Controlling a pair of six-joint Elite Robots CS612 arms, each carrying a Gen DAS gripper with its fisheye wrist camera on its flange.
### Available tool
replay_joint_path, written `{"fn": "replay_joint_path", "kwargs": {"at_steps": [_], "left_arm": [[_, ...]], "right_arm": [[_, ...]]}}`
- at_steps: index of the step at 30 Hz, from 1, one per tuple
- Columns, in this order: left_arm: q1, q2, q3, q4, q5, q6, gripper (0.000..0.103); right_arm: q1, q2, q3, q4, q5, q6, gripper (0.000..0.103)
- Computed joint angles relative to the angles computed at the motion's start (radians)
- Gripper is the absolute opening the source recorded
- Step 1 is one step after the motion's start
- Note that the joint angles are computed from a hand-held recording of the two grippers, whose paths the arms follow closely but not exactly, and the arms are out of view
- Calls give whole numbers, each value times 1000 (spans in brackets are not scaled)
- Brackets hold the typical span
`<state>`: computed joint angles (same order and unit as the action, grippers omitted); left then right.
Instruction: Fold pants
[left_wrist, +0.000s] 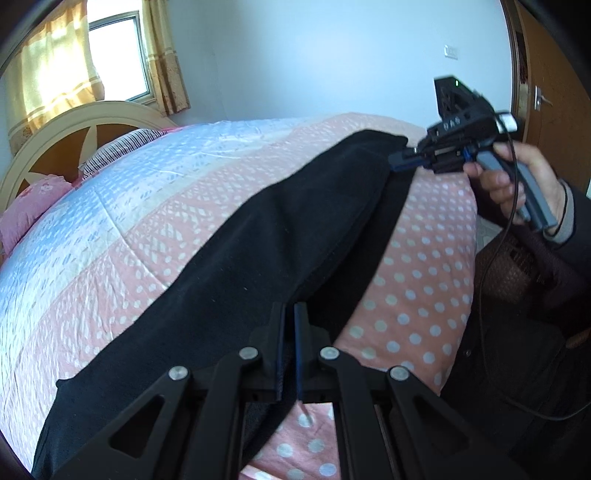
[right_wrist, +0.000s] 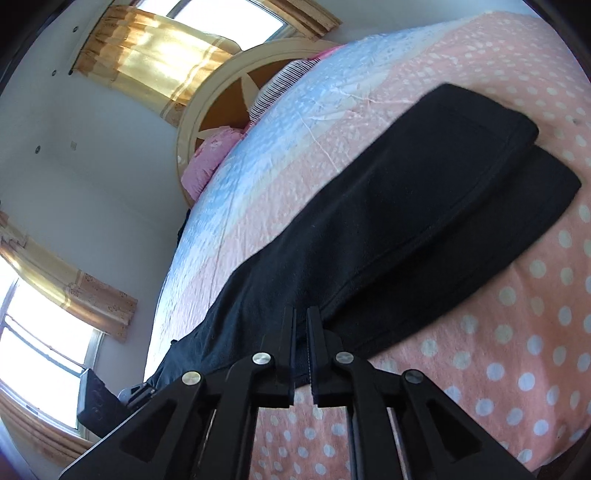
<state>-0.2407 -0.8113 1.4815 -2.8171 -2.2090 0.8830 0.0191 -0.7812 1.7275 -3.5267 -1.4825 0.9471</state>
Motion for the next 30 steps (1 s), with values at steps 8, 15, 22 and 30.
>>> {"fn": "replay_joint_path", "kwargs": {"at_steps": [8,15,22,30], "left_arm": [[0,-1,-1,-1,-5,7,5],[5,1,-10,-3,-25,-19,5],[11,-5,-1,8,-45,13,5],[-2,4,9,74,6,71,5]], "right_arm": [[5,3,-13,18,-33,33,68],[-6,24,-50,54,-28,43,12],[20,-15,-21,7,-119,-60,2],[11,-13,7,74,-81,-19,2]]}}
